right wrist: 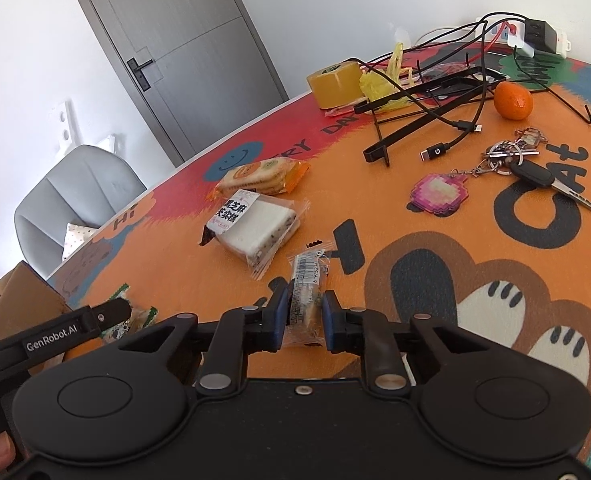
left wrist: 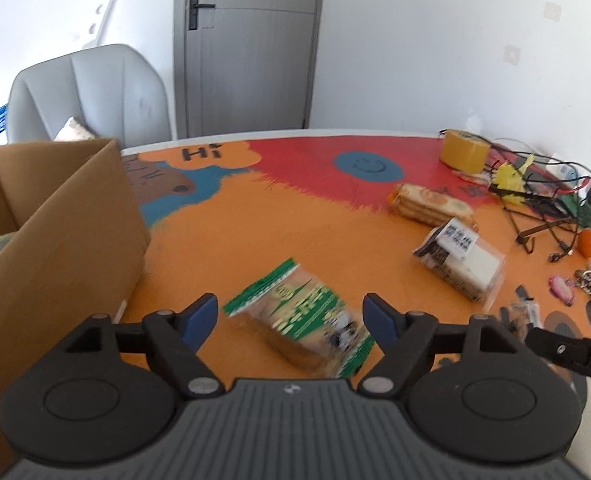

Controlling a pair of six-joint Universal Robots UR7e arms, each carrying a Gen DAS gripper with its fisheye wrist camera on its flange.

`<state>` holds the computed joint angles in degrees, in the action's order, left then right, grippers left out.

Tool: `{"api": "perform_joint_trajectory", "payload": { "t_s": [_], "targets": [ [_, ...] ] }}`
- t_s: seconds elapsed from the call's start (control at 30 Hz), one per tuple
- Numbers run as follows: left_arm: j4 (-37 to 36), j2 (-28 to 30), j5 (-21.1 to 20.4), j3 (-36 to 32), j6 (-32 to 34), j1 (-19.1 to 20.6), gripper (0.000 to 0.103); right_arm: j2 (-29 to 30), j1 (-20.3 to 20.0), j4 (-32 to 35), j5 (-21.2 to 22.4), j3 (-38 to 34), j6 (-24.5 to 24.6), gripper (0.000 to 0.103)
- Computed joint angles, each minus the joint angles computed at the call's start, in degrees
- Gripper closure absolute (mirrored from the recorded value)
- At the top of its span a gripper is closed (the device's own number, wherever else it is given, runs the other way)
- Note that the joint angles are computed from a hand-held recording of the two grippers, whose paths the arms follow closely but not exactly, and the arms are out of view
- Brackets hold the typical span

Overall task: Organize snacks
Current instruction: 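Grasp the green-white biscuit pack with the left tool while the right grasps a small wrapped bar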

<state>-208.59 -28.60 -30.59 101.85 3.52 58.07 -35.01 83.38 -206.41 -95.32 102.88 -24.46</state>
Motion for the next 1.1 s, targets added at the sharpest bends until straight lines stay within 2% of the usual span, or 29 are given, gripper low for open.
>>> {"api": "perform_joint_trajectory", "payload": {
  "t_s": [0.1, 0.4, 0.67, 0.83, 1.0, 1.1],
  "targets": [
    [1.1, -0.6, 0.4, 1.0, -1.7, 0.0, 0.025, 0.3, 0.2, -0.6, -0.6, 0.0, -0.8, 0.076],
    [0.3, -1.3, -1.1, 2.0, -2.9, 0.7, 0.025, 1.1, 0.4, -1.0, -0.9, -1.0, -1.7, 0.076],
    [3.5, -1.9, -6.3, 1.0, -5.6, 1.3, 0.025, 1.0, 0.3, 0.2, -0.4, -1.7, -1.4, 0.072],
    [2.6, -0.7, -8.1, -0.6, -3.7, 1.8, 0.025, 0.8, -0.2, 0.7, 0.7, -1.8, -1.2, 0.071],
    [1.5, 1.4, -5.4, -3.1, -1.5, 1.7, 0.028, 0.8, -0.3, 1.0, 1.0, -2.2, -1.4, 0.070],
    [2.6, 1.0, -6.8, -2.7, -2.0, 1.9, 0.030, 1.0, -0.1, 1.0, 0.7, -2.5, -1.5, 0.070]
  ]
}}
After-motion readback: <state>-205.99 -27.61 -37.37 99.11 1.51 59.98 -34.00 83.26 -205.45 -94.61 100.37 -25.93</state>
